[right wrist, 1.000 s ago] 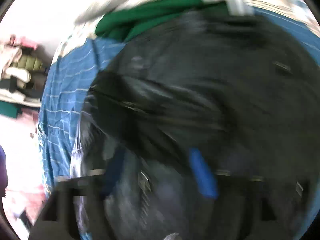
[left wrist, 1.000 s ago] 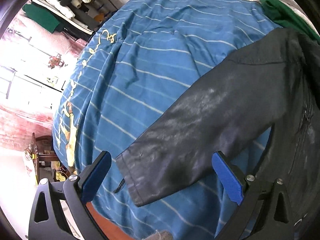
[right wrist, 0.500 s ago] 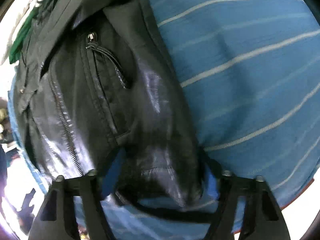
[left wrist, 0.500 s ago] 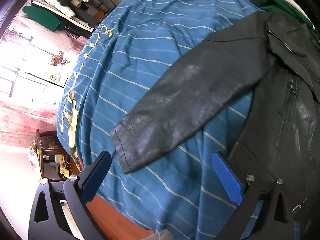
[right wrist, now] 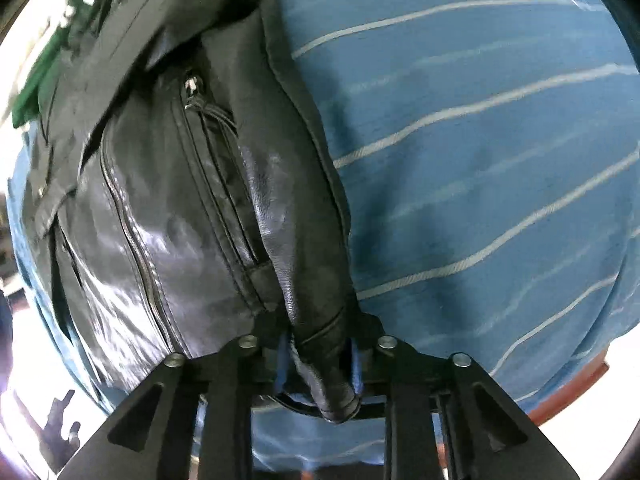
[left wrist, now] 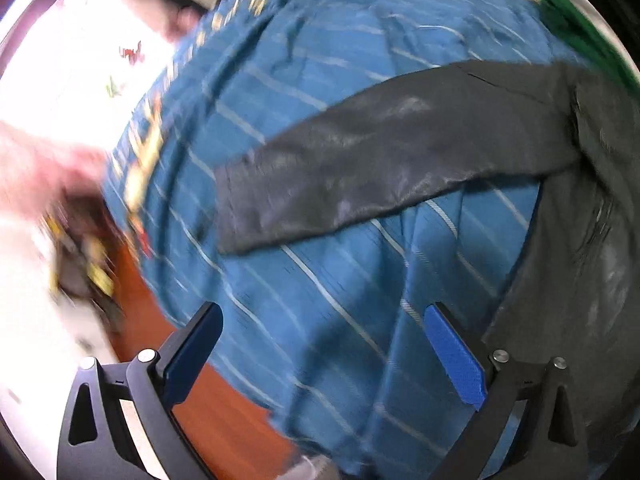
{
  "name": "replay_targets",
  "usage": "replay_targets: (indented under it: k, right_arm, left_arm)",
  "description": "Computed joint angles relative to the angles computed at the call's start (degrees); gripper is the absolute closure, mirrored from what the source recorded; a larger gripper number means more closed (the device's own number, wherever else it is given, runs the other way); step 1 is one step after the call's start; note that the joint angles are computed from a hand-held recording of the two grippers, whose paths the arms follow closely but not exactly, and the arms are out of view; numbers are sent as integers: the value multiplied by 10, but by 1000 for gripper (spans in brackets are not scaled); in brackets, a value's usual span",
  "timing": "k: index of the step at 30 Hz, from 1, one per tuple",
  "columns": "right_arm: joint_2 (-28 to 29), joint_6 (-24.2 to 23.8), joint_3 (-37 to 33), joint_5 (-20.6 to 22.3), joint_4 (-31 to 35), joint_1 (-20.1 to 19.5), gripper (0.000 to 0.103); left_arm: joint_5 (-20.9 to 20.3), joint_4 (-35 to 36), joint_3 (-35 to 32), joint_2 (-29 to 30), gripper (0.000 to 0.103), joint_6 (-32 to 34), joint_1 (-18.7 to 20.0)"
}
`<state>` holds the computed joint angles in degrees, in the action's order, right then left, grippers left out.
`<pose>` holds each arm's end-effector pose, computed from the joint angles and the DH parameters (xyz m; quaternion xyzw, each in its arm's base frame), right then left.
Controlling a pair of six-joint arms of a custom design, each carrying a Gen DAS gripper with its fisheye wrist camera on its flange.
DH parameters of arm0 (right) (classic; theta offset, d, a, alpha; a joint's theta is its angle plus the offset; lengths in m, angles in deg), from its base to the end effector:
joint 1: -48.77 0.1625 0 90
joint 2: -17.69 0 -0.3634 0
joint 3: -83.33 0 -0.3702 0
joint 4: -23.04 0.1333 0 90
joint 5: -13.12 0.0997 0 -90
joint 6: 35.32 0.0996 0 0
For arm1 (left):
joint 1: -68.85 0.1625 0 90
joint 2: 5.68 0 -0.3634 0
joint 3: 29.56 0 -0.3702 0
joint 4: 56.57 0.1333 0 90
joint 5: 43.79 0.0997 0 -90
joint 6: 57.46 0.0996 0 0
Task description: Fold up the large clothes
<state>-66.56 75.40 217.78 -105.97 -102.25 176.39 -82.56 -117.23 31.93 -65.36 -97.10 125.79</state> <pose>0.2792 -0.2233 0.1299 -0.5454 -0.7904 0.2053 0.1888 -0.1541 -0.6234 0.3596 0.0660 0.8738 -0.0518 0.4789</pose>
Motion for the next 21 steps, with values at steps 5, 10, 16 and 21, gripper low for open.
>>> replay_targets:
  k: [5,10,16,21]
  right_arm:
    - [-13,27,-49,-7,103,33,39]
    - [33,138,-118,-66,186,76,34]
    - [116,73,-185,-107,150,33,34]
    - [264,-22,-383,-144,271,-13,12]
  left_arm:
    - [-136,-153,-20,1,1,-45,76]
    - [-205,-340,-17,22,11,-78,158]
    - [-120,-318,-125,91,63,-156,171]
    - [-57,-278,-245,158,95,-79,156]
